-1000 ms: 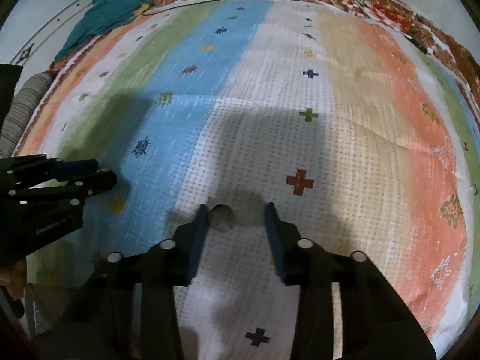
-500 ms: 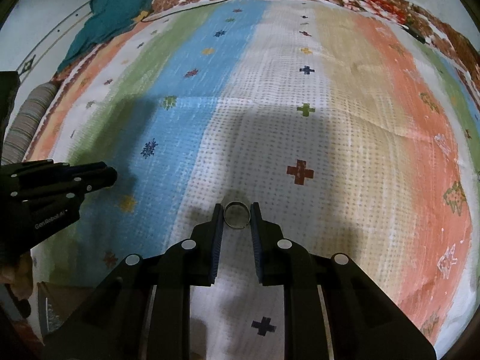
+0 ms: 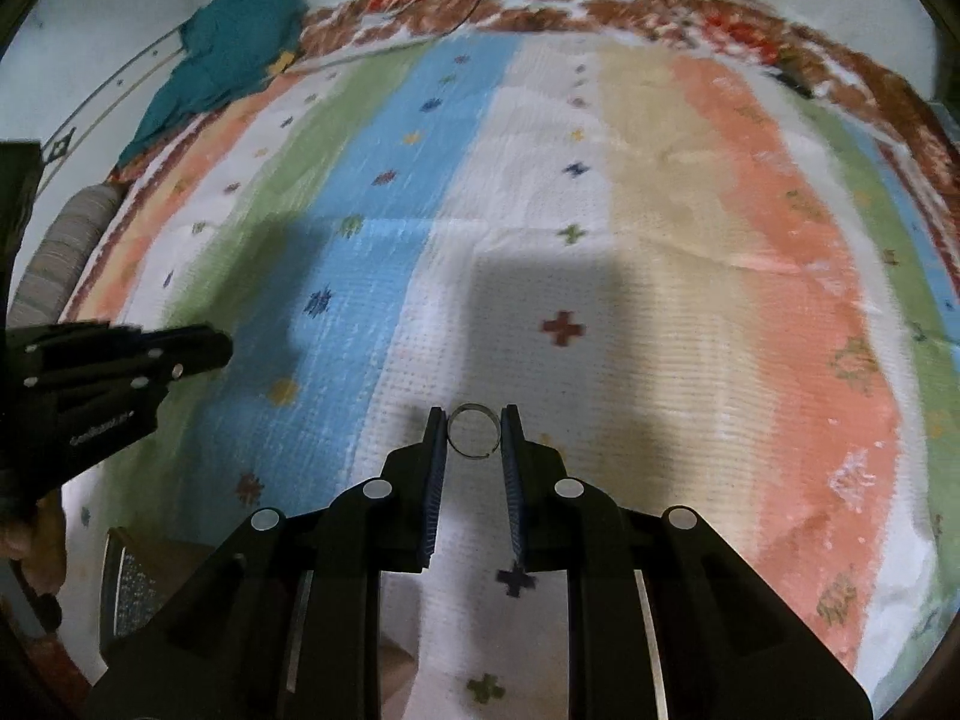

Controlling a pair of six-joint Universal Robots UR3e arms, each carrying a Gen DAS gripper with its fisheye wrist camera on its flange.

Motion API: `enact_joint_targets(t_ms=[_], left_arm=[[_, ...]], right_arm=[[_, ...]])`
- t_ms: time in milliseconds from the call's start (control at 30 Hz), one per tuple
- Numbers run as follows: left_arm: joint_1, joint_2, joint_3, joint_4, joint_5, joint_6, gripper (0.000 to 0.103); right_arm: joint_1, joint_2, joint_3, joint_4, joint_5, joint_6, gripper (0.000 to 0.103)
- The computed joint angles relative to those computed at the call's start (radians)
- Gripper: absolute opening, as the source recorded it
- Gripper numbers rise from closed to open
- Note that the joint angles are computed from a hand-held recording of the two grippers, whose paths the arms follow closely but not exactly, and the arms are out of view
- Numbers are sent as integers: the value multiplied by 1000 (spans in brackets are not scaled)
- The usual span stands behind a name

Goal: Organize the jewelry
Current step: 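Lift the ring with the right tool while the left carries the charm over the tin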

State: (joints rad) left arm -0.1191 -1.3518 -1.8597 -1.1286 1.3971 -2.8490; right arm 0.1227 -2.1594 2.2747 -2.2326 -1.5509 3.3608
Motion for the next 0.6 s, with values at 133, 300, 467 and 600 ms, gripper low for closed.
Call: enact_joint_targets(t_ms=[133, 300, 467, 600], left_arm=[[-6, 54, -4, -21, -8, 9, 11], [-9, 137, 6, -71, -33, 25, 11], [4, 219, 19, -126, -68, 32, 11], [33, 311, 20, -189, -107, 65, 11]], right_arm=[[16, -62, -9, 45, -43, 34, 19], [47, -112, -40, 81, -70, 69, 19], [178, -80, -80, 77, -183, 142, 19], [265, -69, -111, 86, -246, 193, 19]])
